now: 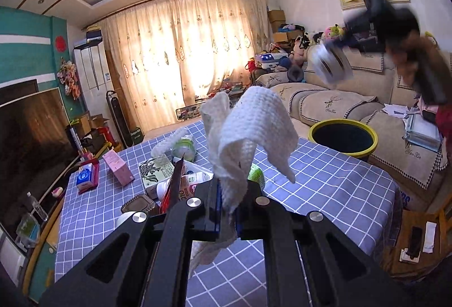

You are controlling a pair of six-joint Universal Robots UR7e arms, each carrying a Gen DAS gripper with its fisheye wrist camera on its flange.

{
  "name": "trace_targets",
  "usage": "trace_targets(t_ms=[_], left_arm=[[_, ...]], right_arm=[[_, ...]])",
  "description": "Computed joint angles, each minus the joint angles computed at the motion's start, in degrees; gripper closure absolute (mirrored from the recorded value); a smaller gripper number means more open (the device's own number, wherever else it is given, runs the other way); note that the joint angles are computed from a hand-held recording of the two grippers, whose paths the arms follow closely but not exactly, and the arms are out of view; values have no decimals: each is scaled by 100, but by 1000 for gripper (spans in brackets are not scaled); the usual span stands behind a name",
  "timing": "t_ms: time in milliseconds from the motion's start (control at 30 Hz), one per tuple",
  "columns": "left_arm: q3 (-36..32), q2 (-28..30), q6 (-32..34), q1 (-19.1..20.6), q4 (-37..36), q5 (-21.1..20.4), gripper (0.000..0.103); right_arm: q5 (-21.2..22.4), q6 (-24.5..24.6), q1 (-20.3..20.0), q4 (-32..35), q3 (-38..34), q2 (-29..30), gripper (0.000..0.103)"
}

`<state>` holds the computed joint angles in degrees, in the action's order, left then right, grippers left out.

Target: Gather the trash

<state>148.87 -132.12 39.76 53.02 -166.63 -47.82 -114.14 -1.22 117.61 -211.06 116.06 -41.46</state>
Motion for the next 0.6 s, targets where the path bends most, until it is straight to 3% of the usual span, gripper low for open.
trace_targets(t_ms=[167,367,600], left_arm=[[17,71,-224,-68,79,195,95],[-40,299,-311,-140,65,356,95],[-107,546,-312,-120,-4,322,95]], right_arm=[[-596,196,-830,541,-227,208,97],[-926,444,-1532,1349,-741,702,97],[-1032,594,-1876,1700,-1015,1007,92]])
